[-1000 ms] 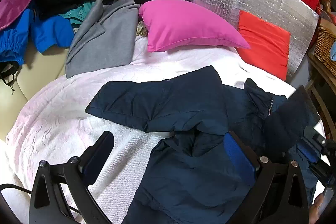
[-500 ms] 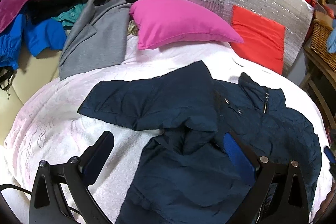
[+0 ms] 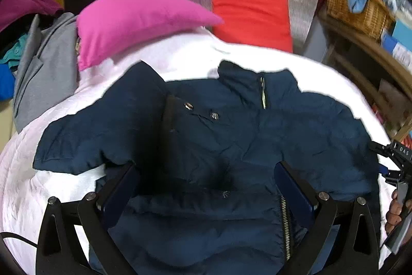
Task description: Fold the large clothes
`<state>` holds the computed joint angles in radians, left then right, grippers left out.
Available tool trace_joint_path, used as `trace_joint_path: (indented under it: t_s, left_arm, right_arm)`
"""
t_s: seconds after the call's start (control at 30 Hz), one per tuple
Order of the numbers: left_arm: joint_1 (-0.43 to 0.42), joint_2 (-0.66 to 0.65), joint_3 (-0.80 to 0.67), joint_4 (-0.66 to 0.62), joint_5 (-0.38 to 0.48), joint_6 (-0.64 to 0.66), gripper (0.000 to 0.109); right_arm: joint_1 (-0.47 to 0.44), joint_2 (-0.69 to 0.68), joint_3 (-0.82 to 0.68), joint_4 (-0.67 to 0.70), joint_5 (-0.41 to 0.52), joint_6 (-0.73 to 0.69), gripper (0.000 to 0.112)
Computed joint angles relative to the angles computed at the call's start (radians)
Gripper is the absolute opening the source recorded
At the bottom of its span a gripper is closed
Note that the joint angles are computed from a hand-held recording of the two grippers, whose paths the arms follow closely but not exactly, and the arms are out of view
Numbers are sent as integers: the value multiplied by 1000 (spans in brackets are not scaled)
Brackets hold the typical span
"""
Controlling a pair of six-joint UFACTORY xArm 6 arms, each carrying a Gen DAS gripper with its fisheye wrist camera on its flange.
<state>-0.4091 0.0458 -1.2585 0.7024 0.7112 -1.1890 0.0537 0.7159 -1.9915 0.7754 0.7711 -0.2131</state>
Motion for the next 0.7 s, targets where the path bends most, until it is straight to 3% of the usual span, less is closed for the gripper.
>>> trace_joint_path:
  t_s: [0.1,0.17,0.2,0.23,0.33,0.4,0.5,0.53,0.6,0.63,0.67,0.7]
  left_arm:
    - [7,44,-36,-75,21,54,103]
    - [12,68,-56,-114,51,77,103]
    - [12,75,-62,-121,65,81,103]
    - [10,87,-78,-134,91,91,103]
    - [11,111,-99,-185,134,115,103]
    - [19,127,-107,-243,150,149,103]
    - [35,120,-80,-338,123,184,103]
    - [38,108,-59,-360,104,186,103]
    - [38,73,-24,-366,76,185,103]
    - [35,52,-8,-357,64,183,103]
    - [32,34,5,-350,56,181,103]
    - [29,6,29,-345,40,176,103]
  right_arm:
    - [17,34,-32,-40,26,20,71]
    - [32,27,-19,-86,-4,16,47]
    - [39,20,-14,-100,-17,18,44]
    - [45,6,1,-105,-40,10,38]
    - [75,-69,87,-43,-182,-123,37]
    - [89,-79,100,-76,-218,-130,37]
    - [84,7,-2,-301,-109,60,40]
    - [78,34,-33,-322,-65,90,42]
    - [70,14,-8,-275,-72,91,48]
    - [67,-13,19,-265,-79,93,55]
    - [67,-35,45,-268,-97,96,71]
    - [71,-73,94,-301,-149,122,77]
